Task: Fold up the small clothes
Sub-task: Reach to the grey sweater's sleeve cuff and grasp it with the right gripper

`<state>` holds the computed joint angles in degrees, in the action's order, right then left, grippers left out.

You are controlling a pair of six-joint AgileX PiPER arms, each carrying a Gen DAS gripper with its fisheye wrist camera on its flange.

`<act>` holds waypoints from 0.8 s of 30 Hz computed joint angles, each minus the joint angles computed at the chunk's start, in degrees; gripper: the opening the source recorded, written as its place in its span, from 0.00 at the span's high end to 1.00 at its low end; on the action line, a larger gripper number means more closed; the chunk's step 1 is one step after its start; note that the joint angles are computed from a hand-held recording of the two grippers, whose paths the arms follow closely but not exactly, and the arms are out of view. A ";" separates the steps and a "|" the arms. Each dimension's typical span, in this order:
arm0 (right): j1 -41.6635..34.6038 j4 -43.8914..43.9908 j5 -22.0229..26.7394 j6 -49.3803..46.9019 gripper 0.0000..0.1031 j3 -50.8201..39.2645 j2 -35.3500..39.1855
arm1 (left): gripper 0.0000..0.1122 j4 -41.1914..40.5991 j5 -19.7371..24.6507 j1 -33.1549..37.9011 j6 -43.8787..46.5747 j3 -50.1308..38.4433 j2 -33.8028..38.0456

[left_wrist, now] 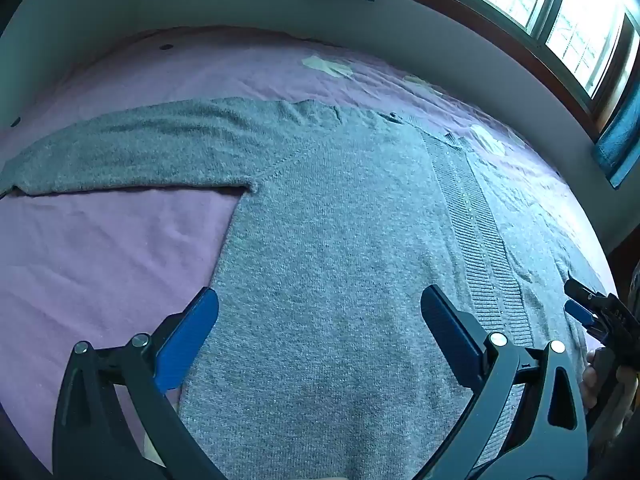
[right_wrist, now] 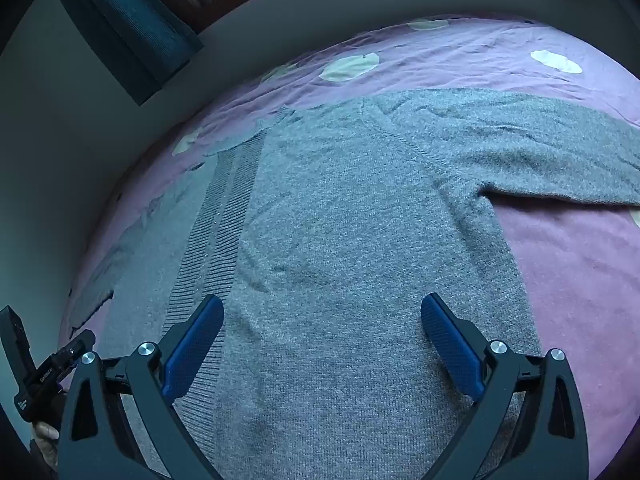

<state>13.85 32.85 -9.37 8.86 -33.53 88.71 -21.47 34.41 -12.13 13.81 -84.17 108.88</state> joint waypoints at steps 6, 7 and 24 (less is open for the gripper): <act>-0.37 -2.24 0.17 1.95 0.05 0.07 -0.01 | 0.10 0.07 0.48 0.24 0.11 -0.68 0.33; -0.40 -2.25 0.23 1.87 0.05 0.08 -0.05 | 0.10 0.21 0.59 0.26 -0.02 -0.82 0.41; 0.93 12.30 -0.66 -12.17 0.05 0.48 -1.13 | 0.10 0.64 -1.62 0.90 1.09 0.96 -0.16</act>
